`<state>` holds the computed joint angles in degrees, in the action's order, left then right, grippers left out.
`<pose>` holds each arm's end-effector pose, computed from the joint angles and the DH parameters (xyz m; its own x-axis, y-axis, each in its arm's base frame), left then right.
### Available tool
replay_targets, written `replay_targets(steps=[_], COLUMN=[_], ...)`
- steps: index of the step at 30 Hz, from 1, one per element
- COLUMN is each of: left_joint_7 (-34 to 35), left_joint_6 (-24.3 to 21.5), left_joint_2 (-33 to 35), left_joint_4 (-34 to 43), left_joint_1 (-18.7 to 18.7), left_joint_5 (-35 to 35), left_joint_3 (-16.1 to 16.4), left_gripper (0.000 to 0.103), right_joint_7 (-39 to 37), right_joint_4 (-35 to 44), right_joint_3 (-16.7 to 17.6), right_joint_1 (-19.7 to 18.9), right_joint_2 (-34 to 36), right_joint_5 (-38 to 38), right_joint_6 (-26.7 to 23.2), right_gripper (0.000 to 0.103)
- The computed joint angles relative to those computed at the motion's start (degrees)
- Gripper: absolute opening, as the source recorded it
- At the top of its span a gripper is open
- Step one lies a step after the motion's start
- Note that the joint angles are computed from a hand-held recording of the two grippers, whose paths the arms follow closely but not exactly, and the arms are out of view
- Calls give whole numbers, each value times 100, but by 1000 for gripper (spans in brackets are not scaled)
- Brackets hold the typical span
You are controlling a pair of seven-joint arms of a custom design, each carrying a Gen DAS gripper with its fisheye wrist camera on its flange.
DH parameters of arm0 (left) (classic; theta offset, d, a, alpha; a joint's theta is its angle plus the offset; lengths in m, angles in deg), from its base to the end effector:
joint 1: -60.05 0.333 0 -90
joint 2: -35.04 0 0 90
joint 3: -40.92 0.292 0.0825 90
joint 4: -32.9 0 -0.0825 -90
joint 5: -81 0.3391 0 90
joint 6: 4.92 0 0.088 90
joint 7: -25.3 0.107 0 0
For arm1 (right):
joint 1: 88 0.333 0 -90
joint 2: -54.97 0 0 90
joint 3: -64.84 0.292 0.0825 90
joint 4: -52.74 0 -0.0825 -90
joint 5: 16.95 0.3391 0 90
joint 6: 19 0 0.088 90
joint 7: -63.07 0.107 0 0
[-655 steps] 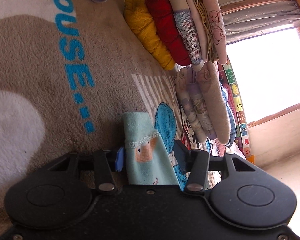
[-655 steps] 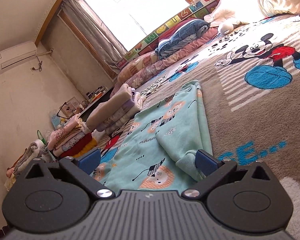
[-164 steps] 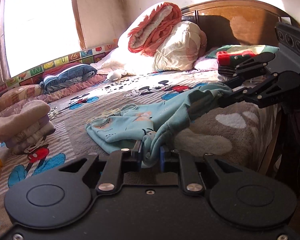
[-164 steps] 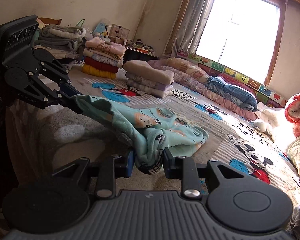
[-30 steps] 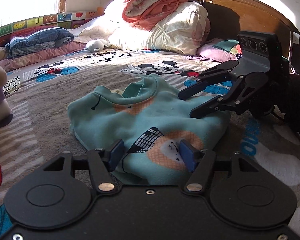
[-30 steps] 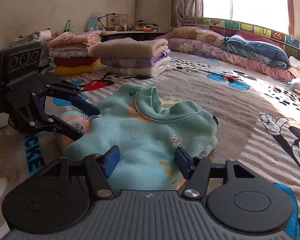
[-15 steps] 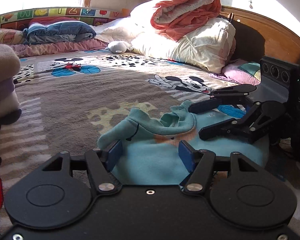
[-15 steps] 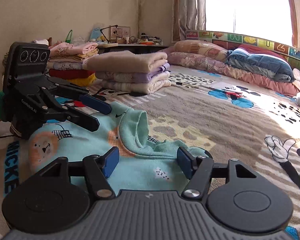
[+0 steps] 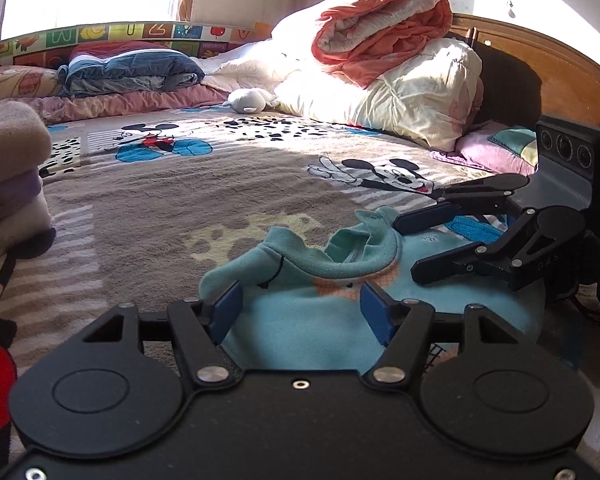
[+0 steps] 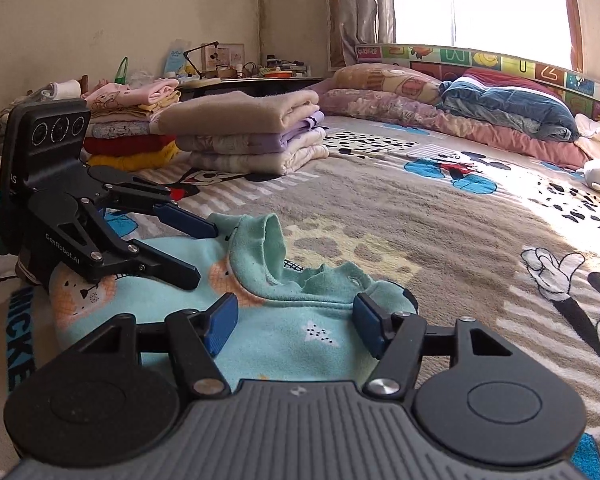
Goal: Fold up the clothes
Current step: 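Grasp the folded sweatshirt with both grippers and lift it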
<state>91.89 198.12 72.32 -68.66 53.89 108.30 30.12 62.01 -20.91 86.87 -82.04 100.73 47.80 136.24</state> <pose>0.6165 -0.2194 0.3499 -0.4171 -0.8940 0.1636 -0.4600 0.0524 -0.8864 0.6885 0.2343 0.3483 0.8243 -0.5633 -0.0572 -0.2973 -0.3447 -0.8904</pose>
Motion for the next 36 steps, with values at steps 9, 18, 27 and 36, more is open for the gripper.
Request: replay_targets(steps=[9, 18, 27, 36], left_joint_7=[-1877, -4024, -4534, -4384], left_joint_6=[258, -41, -579, -431], left_joint_2=[-775, -992, -544, -33], left_joint_4=[-1120, -1722, -1001, -640], left_joint_1=[57, 1328, 1297, 1490], left_joint_5=[-1373, -39, 364, 297], left_joint_3=[-105, -1354, -1406, -1697], left_gripper=[65, 66, 64, 36], right_joint_7=[1656, 3943, 4495, 4657], right_joint_4=[-938, -1256, -585, 280], right_joint_3=[-116, -575, -598, -234], right_joint_1=[-480, -486, -215, -329], right_joint_2=[-739, -806, -318, 397], right_joint_5=[1378, 1424, 858, 565], right_joint_6=[-404, -1350, -1322, -1340], right_gripper=[83, 84, 84, 52])
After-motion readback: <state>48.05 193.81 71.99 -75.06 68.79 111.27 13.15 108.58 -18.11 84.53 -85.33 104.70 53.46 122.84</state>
